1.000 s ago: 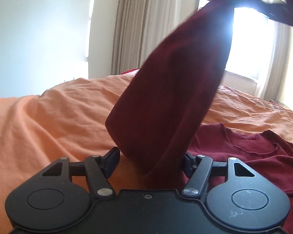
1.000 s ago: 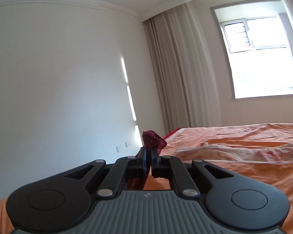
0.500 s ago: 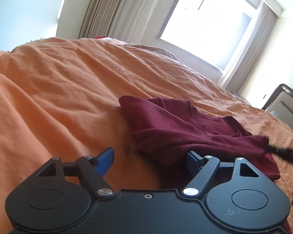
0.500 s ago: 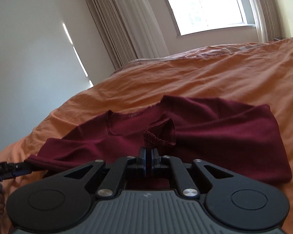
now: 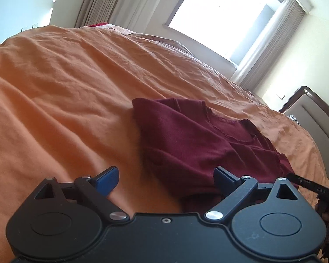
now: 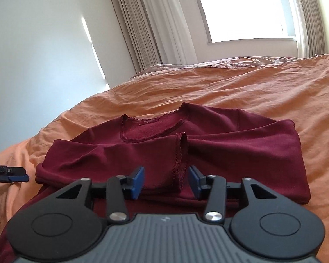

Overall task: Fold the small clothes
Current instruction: 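Grasp the sweater hem with the right gripper while the left gripper smooths the fold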

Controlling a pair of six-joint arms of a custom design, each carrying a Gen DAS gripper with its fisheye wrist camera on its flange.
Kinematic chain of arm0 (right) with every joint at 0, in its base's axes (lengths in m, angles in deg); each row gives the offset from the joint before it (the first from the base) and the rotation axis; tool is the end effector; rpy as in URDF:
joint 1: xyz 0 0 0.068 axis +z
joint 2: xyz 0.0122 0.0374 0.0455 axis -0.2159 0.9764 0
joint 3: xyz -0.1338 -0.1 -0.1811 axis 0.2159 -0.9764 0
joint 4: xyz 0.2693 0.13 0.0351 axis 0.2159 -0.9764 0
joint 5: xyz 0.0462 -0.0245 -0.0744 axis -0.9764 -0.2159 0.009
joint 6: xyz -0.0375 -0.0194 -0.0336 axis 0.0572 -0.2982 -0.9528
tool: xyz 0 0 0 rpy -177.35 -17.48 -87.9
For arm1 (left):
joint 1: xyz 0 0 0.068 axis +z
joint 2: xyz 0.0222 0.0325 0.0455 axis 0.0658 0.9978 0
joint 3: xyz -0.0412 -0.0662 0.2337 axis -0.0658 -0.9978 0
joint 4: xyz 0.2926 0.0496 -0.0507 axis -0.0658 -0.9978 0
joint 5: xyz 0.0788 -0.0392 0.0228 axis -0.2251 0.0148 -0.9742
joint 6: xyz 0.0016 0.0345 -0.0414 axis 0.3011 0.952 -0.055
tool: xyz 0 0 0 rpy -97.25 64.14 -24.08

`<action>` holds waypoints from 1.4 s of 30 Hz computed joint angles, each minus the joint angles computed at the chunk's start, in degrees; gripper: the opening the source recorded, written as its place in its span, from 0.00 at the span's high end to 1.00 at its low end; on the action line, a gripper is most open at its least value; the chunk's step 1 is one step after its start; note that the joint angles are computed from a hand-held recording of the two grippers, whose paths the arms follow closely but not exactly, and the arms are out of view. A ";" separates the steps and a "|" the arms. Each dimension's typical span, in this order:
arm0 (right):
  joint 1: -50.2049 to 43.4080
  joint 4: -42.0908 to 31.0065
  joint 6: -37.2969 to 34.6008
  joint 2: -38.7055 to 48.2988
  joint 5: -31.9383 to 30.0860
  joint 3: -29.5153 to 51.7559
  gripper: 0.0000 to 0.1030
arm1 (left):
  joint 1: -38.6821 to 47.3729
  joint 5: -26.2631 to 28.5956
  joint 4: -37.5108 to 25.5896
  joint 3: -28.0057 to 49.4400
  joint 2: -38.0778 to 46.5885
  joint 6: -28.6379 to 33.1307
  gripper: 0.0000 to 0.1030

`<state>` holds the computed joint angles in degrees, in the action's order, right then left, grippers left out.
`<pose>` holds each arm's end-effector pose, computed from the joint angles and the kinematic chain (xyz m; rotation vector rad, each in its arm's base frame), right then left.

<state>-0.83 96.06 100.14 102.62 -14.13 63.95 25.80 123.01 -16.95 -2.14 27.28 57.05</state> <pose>0.2134 0.0417 0.0873 0.1968 2.1497 0.2563 0.3538 0.1149 0.0676 0.2057 2.2850 -0.7147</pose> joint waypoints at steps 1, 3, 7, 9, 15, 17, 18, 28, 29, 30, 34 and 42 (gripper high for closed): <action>-0.40 2.75 0.25 4.17 -0.64 1.16 0.52 | 0.77 0.38 -0.08 -0.61 -0.12 0.84 0.09; -0.34 6.63 1.22 10.58 -0.53 3.43 0.52 | 2.02 1.47 2.41 -2.05 -0.44 0.46 0.09; -0.51 12.72 4.10 19.73 -0.22 6.38 0.60 | 0.25 -1.19 9.22 -0.76 0.36 -9.89 0.07; -0.79 14.58 5.52 21.20 0.20 6.28 0.71 | -1.67 -2.86 12.36 1.48 2.19 -15.05 0.07; -2.12 16.18 4.38 14.80 0.19 0.72 0.97 | -8.17 -8.92 7.67 14.18 11.33 -20.97 0.28; -1.24 14.26 3.23 8.83 2.98 -1.65 0.97 | -9.64 -9.90 7.51 15.08 12.05 -20.18 0.68; -0.90 13.45 3.09 6.30 4.55 -2.65 0.97 | -10.29 -10.45 8.40 14.41 11.52 -19.68 0.73; -2.22 5.51 0.05 1.97 3.42 -2.26 0.78 | -10.27 -10.15 14.25 6.87 6.30 -22.57 0.31; -1.52 4.64 -0.07 1.24 4.30 -1.87 0.56 | -9.38 -9.53 14.74 5.54 5.17 -22.66 0.29; -0.78 4.29 -0.64 0.58 4.90 -1.53 0.48 | -8.57 -8.86 14.89 4.34 4.10 -22.06 0.28; 1.66 4.83 -3.38 6.61 2.94 5.23 0.33 | -4.89 -5.44 13.72 -0.84 0.13 -15.14 0.20; 6.79 -1.03 -6.91 44.84 -15.27 43.13 0.20 | -1.13 -0.50 15.19 -6.53 1.13 -4.50 0.23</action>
<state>5.96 95.02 93.22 147.45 -29.40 107.08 24.67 122.52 -1.76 -8.67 28.41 52.56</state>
